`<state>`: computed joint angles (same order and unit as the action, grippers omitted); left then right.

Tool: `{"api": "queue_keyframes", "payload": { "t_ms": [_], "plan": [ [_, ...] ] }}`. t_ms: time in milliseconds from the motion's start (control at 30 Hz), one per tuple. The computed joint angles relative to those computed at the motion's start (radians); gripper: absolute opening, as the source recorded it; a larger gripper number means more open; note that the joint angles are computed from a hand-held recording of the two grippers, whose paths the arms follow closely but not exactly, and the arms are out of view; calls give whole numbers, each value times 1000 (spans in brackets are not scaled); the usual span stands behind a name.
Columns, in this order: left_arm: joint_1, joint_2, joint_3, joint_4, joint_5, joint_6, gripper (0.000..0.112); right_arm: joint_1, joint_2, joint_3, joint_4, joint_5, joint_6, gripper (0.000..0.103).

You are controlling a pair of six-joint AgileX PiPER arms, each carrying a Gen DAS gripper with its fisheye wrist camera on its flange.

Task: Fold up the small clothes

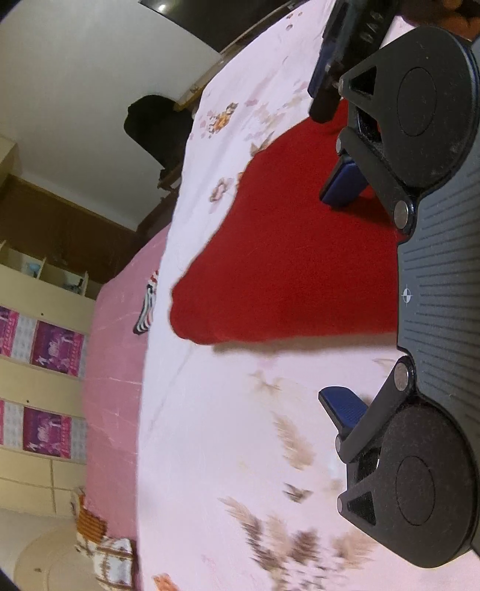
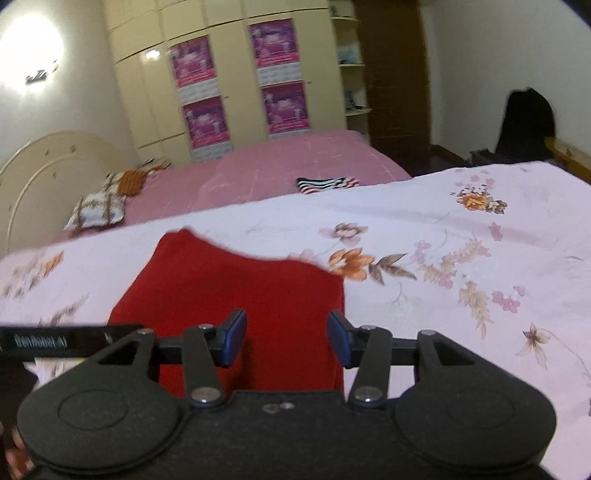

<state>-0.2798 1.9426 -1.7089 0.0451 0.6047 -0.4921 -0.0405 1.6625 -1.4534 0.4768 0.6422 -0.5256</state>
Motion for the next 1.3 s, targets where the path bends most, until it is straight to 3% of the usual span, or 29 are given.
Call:
{"api": "queue_keyframes", "payload": {
  "t_ms": [133, 200, 367, 600, 767, 1200, 1300],
  "plan": [
    [5, -2, 59, -67, -9, 48, 103, 24, -6, 79, -100, -36, 15, 47],
    [7, 1, 74, -82, -23, 44, 103, 12, 2, 101, -58, -55, 1, 47],
    [-4, -33, 86, -62, 9, 17, 103, -1, -15, 72, -63, -2, 23, 47],
    [-26, -155, 283, -66, -48, 4, 103, -70, -150, 190, 43, 88, -98, 47],
    [-88, -180, 360, 117, -102, -109, 103, -78, -173, 281, -31, 67, -71, 48],
    [-74, -163, 246, 66, 28, -85, 103, -130, -172, 229, 31, 141, -24, 53],
    [-71, -154, 213, 62, 39, -73, 103, -132, -173, 215, 43, 140, -33, 61]
  ]
}}
